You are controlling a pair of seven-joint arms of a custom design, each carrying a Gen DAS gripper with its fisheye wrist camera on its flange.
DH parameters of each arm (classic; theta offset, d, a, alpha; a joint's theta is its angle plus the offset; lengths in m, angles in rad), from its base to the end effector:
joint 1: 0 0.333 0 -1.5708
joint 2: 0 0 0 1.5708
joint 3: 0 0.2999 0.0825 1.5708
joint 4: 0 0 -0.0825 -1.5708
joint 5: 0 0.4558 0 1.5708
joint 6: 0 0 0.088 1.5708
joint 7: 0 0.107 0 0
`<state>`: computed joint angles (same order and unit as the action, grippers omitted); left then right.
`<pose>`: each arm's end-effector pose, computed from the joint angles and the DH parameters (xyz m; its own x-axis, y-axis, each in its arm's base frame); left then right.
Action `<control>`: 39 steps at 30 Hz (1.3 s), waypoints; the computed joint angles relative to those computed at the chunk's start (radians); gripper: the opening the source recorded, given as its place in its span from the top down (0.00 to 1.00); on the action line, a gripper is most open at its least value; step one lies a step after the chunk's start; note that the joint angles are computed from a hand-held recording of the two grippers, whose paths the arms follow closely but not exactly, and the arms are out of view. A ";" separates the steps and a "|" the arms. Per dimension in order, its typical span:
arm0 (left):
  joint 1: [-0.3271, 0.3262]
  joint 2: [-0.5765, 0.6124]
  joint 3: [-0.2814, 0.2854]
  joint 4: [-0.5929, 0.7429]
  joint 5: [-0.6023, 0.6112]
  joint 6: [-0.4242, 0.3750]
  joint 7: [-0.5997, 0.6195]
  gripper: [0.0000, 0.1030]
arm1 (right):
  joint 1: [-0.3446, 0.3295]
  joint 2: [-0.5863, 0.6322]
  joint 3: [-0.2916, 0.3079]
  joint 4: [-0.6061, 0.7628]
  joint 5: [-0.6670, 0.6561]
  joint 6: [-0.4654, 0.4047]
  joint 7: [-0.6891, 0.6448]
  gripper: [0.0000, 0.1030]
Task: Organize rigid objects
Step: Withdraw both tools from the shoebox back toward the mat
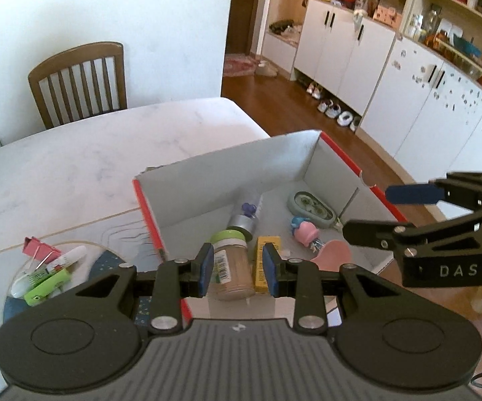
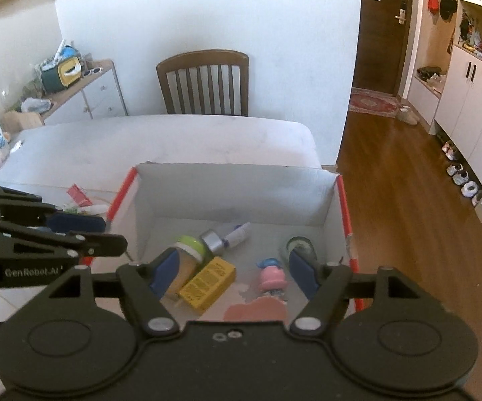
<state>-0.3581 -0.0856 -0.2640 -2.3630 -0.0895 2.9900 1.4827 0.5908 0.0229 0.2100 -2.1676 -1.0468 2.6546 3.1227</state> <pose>0.4855 -0.3410 0.3804 -0.4731 -0.8750 0.1026 -0.7021 0.3041 -0.6438 0.4193 0.4666 0.3662 0.1184 -0.9898 -0.0788 -0.7093 -0.0288 -0.7043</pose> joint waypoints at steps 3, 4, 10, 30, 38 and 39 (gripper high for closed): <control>-0.011 -0.037 0.021 -0.039 -0.050 0.021 0.047 0.70 | 0.015 0.010 0.011 0.019 -0.025 -0.020 0.032 0.27; -0.015 -0.047 0.030 -0.050 -0.067 0.025 0.062 0.70 | 0.021 0.017 0.013 0.029 -0.031 -0.023 0.041 0.26; -0.054 -0.109 0.101 -0.119 -0.181 0.052 0.175 0.70 | 0.074 0.082 0.013 0.115 -0.083 -0.056 0.091 0.23; -0.259 -0.210 0.476 -0.213 -0.726 0.115 0.833 0.22 | 0.290 0.374 -0.093 0.476 -0.089 -0.092 0.085 0.02; -0.326 -0.138 0.576 -0.154 -1.018 0.165 1.154 0.21 | 0.367 0.529 -0.143 0.655 -0.014 -0.121 0.012 0.00; -0.359 -0.125 0.607 -0.137 -1.096 0.175 1.234 0.21 | 0.374 0.552 -0.151 0.681 0.002 -0.122 0.000 0.00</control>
<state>-0.7172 -0.2103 0.3433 -2.4995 -1.1853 3.1648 2.7168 0.9651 0.5747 0.0588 -1.4869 -1.0445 2.5324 3.1227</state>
